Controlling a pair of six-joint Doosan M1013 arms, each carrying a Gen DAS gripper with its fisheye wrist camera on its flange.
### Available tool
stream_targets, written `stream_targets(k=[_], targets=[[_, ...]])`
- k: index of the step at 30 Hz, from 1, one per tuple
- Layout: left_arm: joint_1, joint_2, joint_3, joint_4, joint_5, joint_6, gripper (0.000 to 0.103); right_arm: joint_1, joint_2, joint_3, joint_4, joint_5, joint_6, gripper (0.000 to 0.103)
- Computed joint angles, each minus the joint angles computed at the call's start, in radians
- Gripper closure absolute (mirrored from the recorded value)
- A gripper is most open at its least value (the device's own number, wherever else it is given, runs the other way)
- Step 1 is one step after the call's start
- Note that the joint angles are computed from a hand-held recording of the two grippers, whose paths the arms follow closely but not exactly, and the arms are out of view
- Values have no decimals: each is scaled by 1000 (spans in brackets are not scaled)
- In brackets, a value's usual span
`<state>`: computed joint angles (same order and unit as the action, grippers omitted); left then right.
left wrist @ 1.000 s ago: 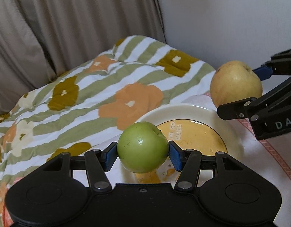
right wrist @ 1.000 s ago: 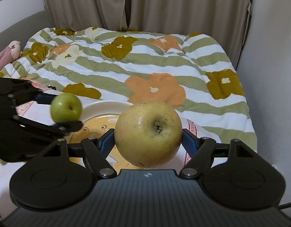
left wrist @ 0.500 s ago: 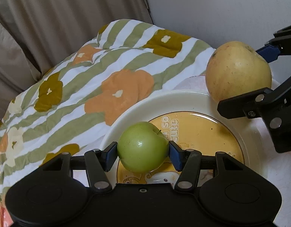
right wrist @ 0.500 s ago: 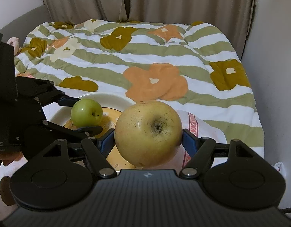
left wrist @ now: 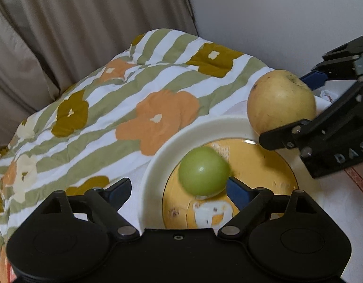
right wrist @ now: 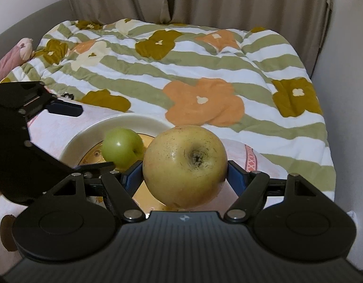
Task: Organize fruits
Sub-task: 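Lower both apples into the bowl and open both tools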
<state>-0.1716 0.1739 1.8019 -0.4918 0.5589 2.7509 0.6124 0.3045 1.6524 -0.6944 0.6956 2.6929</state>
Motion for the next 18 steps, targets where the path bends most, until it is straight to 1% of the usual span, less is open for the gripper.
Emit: stream_targets(k=[4, 8, 14, 18], targets=[[16, -12, 8, 28, 12, -51, 12, -2, 12, -8, 25, -16, -60, 14], [30, -23, 18, 32, 14, -79, 12, -3, 22, -11, 35, -34, -90, 14], [42, -39, 33, 50, 5, -124, 12, -2, 40, -16, 28, -57, -149, 14], [49, -48, 39, 59, 1, -151, 12, 5, 55, -22, 0, -56, -171, 13]])
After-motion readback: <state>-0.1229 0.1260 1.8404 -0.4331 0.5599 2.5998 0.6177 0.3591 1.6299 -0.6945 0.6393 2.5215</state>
